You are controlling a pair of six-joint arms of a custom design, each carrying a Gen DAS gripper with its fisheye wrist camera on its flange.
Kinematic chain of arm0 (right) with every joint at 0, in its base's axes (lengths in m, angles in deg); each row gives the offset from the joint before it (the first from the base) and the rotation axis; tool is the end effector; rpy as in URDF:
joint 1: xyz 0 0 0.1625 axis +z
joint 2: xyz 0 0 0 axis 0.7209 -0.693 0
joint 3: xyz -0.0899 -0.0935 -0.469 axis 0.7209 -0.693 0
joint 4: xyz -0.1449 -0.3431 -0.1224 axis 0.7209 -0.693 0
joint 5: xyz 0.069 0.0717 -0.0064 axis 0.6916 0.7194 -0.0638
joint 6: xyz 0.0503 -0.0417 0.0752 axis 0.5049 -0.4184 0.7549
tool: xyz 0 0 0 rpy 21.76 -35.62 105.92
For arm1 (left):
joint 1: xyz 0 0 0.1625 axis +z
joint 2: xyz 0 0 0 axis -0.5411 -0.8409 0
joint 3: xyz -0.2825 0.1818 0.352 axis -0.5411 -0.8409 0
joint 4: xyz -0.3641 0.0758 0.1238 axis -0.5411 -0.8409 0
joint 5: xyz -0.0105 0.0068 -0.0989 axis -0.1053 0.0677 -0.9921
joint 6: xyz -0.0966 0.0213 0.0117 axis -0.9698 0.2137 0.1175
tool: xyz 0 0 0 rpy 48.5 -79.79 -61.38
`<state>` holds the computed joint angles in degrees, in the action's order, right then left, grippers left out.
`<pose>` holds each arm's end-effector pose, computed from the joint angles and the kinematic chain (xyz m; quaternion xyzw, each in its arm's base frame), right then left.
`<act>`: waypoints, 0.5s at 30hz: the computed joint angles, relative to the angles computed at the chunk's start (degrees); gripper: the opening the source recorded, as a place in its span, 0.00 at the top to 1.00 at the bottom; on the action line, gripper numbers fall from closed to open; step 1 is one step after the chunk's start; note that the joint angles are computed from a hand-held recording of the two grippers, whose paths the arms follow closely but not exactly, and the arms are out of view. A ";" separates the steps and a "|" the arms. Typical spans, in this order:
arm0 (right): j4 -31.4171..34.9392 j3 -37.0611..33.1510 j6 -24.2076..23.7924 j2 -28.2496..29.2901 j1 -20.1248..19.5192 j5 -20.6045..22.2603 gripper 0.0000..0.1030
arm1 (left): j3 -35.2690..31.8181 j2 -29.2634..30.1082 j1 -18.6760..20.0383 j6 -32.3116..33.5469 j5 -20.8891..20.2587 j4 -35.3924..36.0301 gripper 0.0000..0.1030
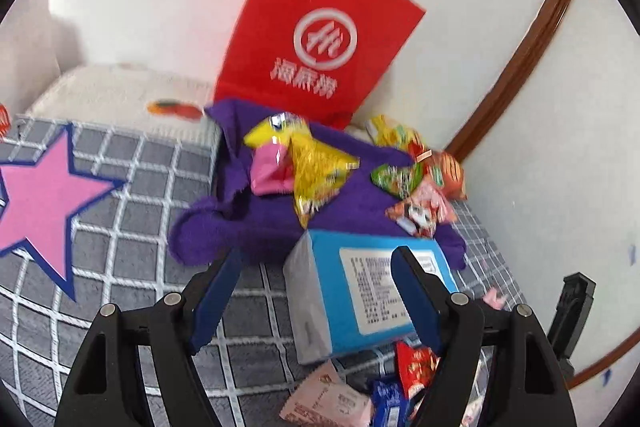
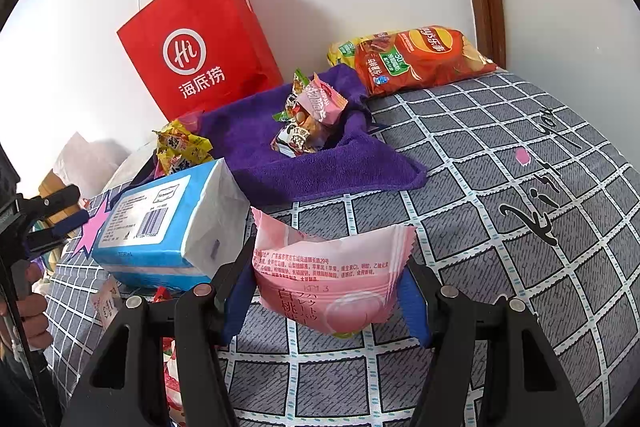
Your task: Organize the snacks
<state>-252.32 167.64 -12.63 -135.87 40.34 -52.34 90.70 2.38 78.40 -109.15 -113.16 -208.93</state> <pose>0.0761 -0.6100 0.3019 0.2091 -0.8986 0.3239 0.2095 -0.2557 -0.5557 0.1440 0.0421 0.8865 -0.4298 0.1661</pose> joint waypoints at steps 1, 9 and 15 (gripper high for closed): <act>0.00 0.00 0.00 0.00 0.00 0.00 0.38 | 0.08 0.23 -0.21 0.68 0.42 -1.03 0.26; -0.19 0.04 -0.05 0.05 0.05 -0.05 0.38 | -0.44 0.62 -0.65 1.12 2.90 0.22 0.25; -0.39 0.00 -0.19 0.10 0.18 -0.18 0.38 | -2.03 -1.52 0.39 -5.05 1.28 14.17 0.23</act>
<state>-252.71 167.64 -12.82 -135.77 40.52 -52.52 88.68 0.86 78.79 -114.20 -111.88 -194.76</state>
